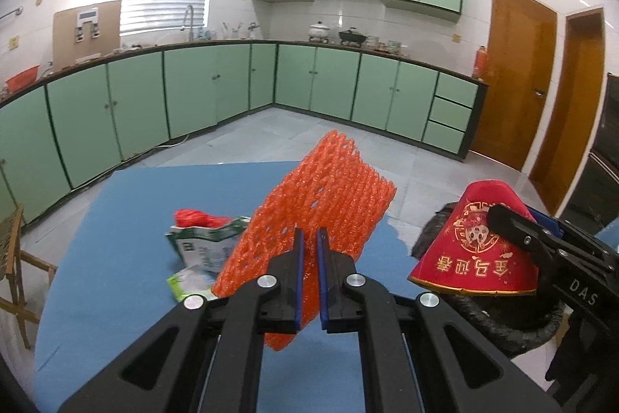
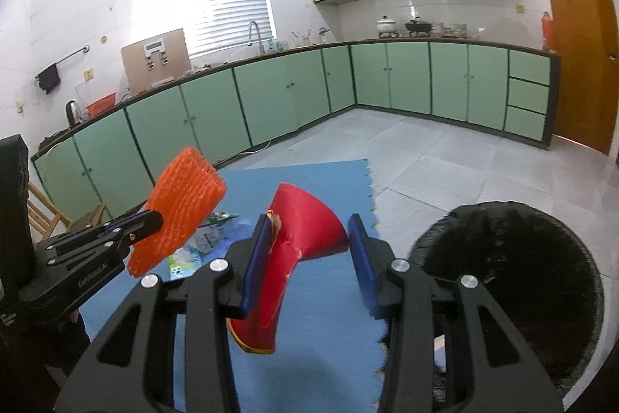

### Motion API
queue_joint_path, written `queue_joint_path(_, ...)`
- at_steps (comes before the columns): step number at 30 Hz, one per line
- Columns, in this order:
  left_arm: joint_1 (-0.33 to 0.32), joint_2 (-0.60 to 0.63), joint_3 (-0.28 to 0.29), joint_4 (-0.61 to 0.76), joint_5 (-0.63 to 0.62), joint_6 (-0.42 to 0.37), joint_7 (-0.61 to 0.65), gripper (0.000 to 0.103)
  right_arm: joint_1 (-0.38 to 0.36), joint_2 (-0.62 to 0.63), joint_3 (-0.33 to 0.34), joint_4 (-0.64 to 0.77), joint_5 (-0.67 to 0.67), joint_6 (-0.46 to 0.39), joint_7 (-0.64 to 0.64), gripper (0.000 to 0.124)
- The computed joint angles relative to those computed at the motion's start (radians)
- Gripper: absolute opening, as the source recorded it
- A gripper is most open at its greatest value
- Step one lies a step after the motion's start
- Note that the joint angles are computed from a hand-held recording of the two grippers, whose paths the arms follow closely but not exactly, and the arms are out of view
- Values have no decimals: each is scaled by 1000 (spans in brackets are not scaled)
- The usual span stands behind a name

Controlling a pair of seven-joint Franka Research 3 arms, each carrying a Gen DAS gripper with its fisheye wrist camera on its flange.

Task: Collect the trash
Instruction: 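Carry the envelope and net over the bin and open both tools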

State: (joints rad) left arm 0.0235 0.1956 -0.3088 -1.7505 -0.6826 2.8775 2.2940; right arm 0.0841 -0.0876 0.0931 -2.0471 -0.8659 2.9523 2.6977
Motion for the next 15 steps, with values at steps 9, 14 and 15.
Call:
queue_joint_path(9, -38, -1, -25, 9, -17, -26, 22, 6, -99, -105, 29, -100, -67, -1, 67, 39)
queue_joint_path(14, -62, 9, -33, 20, -10, -31, 29, 6, -169, -152, 60, -144, -93, 2, 98, 39)
queue_joint_path(15, -68, 12, -35, 25, -5, -31, 27, 6, -183, -161, 66, -153, -98, 3, 106, 39)
